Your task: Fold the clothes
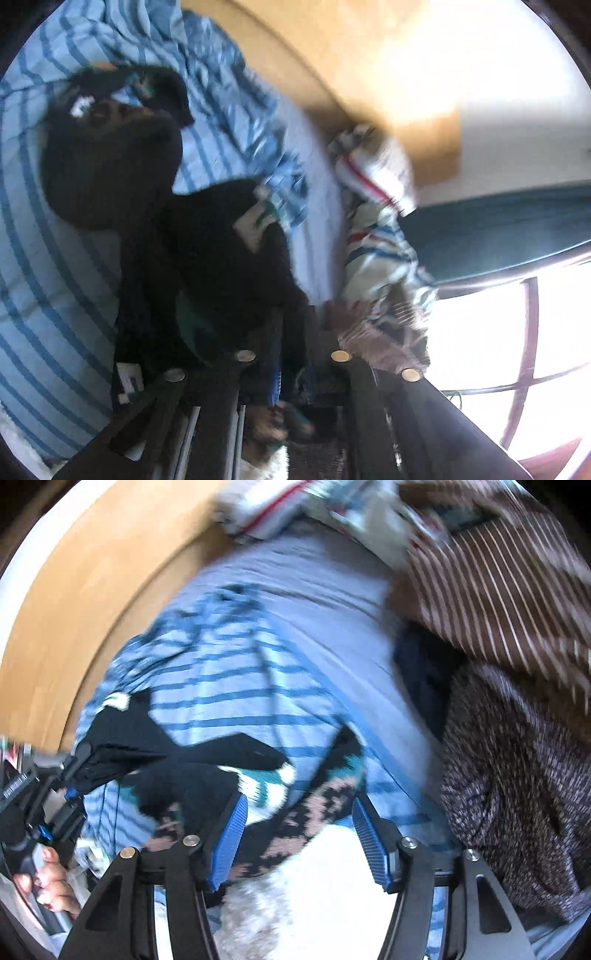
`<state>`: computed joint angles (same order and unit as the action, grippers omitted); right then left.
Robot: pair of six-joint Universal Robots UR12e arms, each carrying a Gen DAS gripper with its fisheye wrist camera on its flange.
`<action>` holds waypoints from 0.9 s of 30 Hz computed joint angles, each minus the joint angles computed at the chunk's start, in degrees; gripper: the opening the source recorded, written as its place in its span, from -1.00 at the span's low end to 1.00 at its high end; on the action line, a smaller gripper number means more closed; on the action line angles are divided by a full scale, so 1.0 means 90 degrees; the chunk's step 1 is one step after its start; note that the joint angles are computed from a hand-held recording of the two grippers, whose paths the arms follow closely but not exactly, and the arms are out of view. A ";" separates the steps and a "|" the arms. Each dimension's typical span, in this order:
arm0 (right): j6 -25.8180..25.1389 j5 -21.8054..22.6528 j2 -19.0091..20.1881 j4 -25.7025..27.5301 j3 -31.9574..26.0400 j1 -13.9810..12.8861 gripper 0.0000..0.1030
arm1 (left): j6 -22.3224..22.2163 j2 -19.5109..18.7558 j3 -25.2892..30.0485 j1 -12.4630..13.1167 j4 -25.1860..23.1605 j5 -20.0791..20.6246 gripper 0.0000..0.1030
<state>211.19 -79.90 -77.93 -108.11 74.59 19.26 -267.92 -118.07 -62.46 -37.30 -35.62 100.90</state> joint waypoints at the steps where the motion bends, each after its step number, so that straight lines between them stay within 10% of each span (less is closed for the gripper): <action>1: -0.0286 -0.0228 0.0039 0.0028 -0.0147 0.0114 0.23 | 0.0070 0.0054 -0.0031 -0.0027 0.0096 0.0142 -0.93; 6: -0.1491 -0.0816 0.0245 -0.0284 -0.0581 0.0541 0.41 | 0.0174 0.0269 -0.0006 -0.0100 -0.0465 0.0570 -1.00; 12: -0.1309 -0.0730 0.0405 -0.0234 -0.0753 0.0577 0.41 | -0.0590 0.0411 -0.0070 -0.0142 -0.1618 0.0488 -0.96; 16: -0.1020 -0.0551 0.0319 -0.0102 -0.0547 0.0457 0.41 | -0.1174 0.0404 -0.0297 -0.0114 -0.1566 0.0101 0.30; 27: -0.1065 -0.0417 0.0526 0.0075 -0.0648 0.0275 0.47 | -0.0707 -0.0408 0.0505 0.0263 -0.1691 -0.0922 0.31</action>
